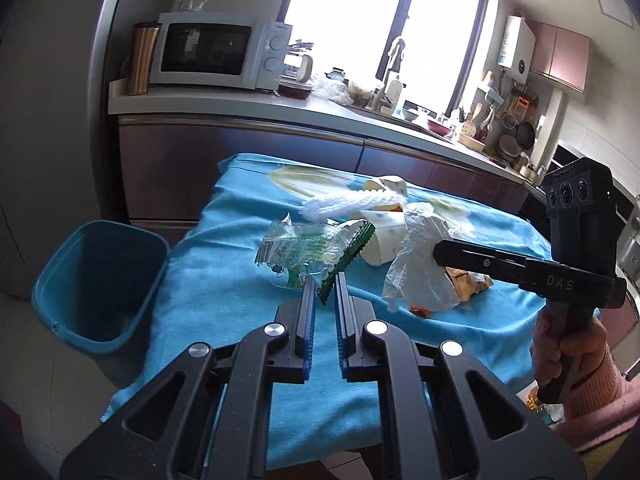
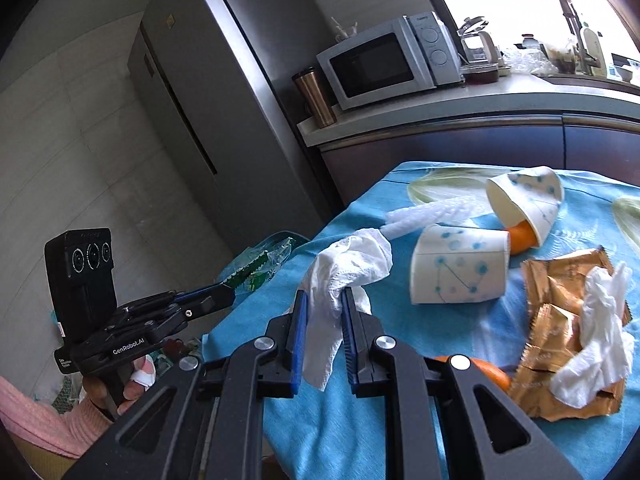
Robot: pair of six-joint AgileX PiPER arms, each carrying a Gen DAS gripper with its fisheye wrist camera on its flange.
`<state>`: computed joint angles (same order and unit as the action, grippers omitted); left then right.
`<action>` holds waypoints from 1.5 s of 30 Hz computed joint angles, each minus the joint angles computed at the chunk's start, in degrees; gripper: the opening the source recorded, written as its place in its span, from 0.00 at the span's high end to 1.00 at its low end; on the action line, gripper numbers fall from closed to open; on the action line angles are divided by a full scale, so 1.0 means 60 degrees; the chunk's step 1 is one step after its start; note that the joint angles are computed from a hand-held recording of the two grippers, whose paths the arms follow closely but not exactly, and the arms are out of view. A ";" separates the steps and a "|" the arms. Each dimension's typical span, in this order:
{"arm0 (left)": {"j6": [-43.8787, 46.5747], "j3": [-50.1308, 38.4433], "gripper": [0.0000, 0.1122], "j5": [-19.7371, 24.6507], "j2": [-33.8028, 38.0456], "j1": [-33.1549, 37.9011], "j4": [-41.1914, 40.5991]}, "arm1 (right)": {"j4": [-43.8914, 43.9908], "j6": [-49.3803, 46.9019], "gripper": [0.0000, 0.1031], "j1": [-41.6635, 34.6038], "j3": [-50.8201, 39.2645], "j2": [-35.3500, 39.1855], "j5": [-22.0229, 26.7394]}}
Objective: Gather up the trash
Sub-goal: 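Carry the tissue and wrapper over the teal bin, then open both tools to drop the tissue and wrapper into the bin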
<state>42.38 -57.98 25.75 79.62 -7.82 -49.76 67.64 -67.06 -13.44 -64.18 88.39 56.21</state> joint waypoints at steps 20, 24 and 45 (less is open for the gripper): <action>0.0580 -0.0352 0.95 0.0031 0.0723 0.2785 -0.0204 | -0.1233 0.2054 0.85 0.3114 -0.3169 0.2352 -0.0740; 0.0396 -0.0764 0.95 -0.0078 0.1267 0.3186 0.0049 | -0.1736 0.2666 0.85 0.3662 -0.4018 0.2899 -0.0829; -0.2249 -0.2292 0.93 -0.0347 0.3730 0.3657 0.2764 | -0.6161 0.8086 0.77 0.6034 -1.1692 0.7693 0.1057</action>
